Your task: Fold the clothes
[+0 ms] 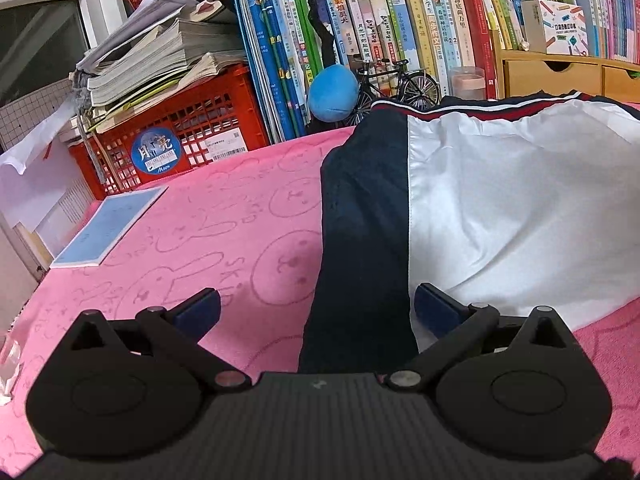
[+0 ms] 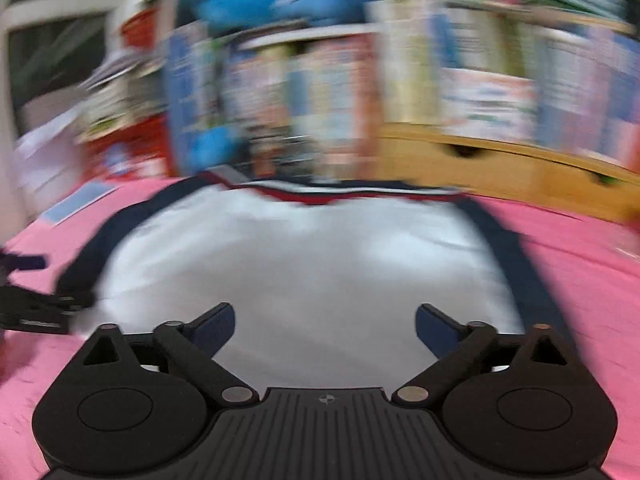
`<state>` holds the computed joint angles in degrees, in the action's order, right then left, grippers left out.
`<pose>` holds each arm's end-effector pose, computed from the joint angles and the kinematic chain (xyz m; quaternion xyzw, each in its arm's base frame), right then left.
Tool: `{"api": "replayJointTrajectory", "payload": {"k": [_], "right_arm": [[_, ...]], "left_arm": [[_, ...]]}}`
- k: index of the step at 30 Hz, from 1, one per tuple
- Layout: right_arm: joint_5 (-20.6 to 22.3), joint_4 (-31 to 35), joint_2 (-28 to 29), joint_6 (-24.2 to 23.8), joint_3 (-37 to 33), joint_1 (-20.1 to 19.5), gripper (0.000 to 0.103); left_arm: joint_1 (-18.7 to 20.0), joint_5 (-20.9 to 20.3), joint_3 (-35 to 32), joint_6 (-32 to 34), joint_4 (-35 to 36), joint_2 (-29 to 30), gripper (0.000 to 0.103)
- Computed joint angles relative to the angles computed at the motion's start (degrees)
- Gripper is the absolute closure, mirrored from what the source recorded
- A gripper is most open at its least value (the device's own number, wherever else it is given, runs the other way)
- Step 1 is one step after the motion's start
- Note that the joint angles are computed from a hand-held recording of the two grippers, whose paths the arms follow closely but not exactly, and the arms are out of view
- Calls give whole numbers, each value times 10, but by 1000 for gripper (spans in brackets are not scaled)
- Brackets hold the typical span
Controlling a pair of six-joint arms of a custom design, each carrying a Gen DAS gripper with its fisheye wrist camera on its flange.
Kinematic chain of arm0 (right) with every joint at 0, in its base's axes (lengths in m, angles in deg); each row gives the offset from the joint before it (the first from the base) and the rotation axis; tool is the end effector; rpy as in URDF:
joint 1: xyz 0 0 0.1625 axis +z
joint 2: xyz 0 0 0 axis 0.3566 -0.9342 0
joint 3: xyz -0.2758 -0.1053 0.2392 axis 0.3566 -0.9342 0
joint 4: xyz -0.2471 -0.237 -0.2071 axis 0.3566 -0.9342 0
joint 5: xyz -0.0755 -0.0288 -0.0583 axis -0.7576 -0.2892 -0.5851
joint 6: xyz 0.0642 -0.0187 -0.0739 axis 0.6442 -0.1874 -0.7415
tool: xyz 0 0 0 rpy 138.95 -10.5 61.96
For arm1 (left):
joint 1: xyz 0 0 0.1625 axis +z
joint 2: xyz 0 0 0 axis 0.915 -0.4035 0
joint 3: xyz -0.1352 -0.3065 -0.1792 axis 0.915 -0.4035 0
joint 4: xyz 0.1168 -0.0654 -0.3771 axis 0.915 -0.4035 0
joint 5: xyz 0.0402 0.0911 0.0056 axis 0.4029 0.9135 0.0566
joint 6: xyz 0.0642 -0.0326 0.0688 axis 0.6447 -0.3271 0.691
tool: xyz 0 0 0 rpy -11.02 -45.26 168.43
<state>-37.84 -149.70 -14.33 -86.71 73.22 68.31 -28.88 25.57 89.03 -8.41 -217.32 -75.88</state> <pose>0.1044 -0.3503 0.1165 0.2547 -0.8447 0.3882 0.2664 -0.0896 -0.3548 0.0801 0.2436 0.7660 -0.3961 0.4439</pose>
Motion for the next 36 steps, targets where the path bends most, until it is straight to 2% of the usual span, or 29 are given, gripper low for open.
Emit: {"api": "replayJointTrajectory", "payload": {"k": [2, 5, 7, 8, 9, 10, 11, 12, 14, 15, 17, 18, 22, 25, 29, 33, 36], "right_arm": [[-28, 26, 34, 2, -43, 24, 32], [-86, 32, 65, -13, -95, 31, 33], [-105, 22, 56, -18, -107, 12, 31], [-114, 5, 52, -30, -110, 2, 41], [-117, -16, 49, -46, -111, -10, 55], [-105, -32, 40, -67, -105, -26, 66], [-86, -26, 21, -78, -96, -42, 85], [-74, -20, 3, -77, -89, -54, 96], [-88, -18, -17, -62, -90, -62, 93], [-112, -36, -11, -66, -100, -61, 91], [-158, -70, 0, -77, -121, -61, 82], [-174, -80, 3, -85, -124, -62, 72], [-227, -117, 13, -112, -136, -66, 69], [-206, -123, -4, -80, -108, -65, 70], [-166, -140, -6, -65, -74, -31, 70], [-132, -138, 28, -78, -68, 22, 70], [-124, -97, 61, -70, -77, 61, 70]], "left_arm": [[-2, 4, -1, 4, -4, 4, 0], [-2, 4, -1, 6, -5, 5, 0], [1, -1, -1, 5, -4, -1, 0], [3, -6, 0, 3, -2, -5, 0], [5, -10, 1, 2, 1, -10, 0], [8, -16, 2, 0, 3, -16, 0], [10, -21, 2, -1, 6, -22, 0], [12, -25, 3, -2, 8, -26, 0], [15, -29, 3, 1, 7, -30, 0], [16, -30, 2, 4, 4, -30, 0], [16, -30, 2, 5, 3, -28, 0], [16, -30, 2, 6, 2, -28, 0], [19, -34, 1, 13, -6, -28, 0], [16, -29, 0, 14, -8, -23, 0], [13, -23, -1, 20, -16, -15, 0], [12, -20, 0, 20, -17, -13, 0], [11, -20, -1, 26, -25, -9, 0]]}}
